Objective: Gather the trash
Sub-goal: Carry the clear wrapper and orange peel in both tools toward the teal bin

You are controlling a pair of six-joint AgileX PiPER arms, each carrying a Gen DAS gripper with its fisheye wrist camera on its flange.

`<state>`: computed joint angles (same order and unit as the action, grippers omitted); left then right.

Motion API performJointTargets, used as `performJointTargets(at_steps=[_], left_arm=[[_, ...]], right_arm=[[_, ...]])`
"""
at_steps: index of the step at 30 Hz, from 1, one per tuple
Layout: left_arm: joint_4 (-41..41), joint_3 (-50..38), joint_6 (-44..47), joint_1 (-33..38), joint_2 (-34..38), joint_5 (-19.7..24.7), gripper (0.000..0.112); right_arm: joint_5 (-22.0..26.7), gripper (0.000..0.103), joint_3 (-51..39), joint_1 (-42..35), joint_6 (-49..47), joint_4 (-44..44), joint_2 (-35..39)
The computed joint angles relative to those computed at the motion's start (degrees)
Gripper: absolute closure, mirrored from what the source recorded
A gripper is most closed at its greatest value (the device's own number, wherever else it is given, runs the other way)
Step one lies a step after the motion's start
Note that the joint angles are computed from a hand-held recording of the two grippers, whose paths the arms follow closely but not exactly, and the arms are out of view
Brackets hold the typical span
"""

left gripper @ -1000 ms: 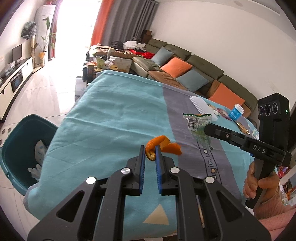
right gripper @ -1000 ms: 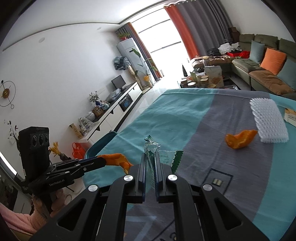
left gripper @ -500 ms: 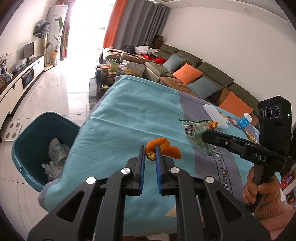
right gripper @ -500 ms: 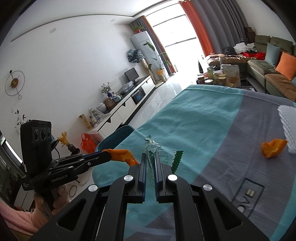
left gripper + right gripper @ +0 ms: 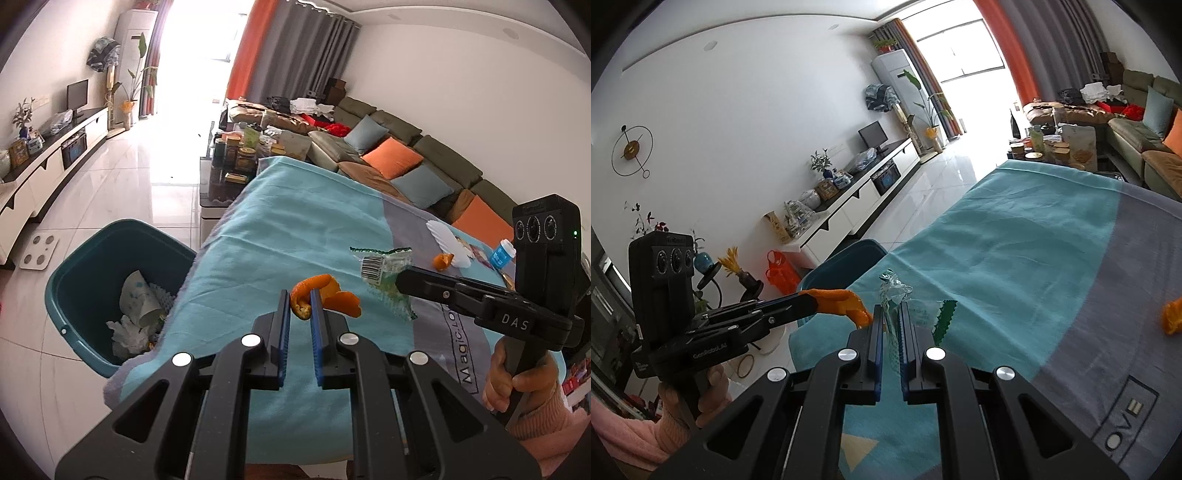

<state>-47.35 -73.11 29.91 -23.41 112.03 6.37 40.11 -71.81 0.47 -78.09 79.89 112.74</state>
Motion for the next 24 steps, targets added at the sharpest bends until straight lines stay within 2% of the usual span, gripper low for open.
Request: performJointTargets(at_steps=[8,18,24], left_arm=[[-3.2,2.6,2.8,2.0,-2.0,-1.5,0.101],[-20.4,6.0,19.6,4.9,-4.0,-2.5,0.101],[-20.1,6.8,18.8,5.8,-4.6,-3.2,0.101]], right_arm=[[0.2,0.097,-3.6,2.4,3.4,-2.6,1.7],[0.8,0.097,-8.0,5.3,7.3,-6.0,4.1],[0.8,0.097,-10.2,6.9,9.4,-7.9,5.0]])
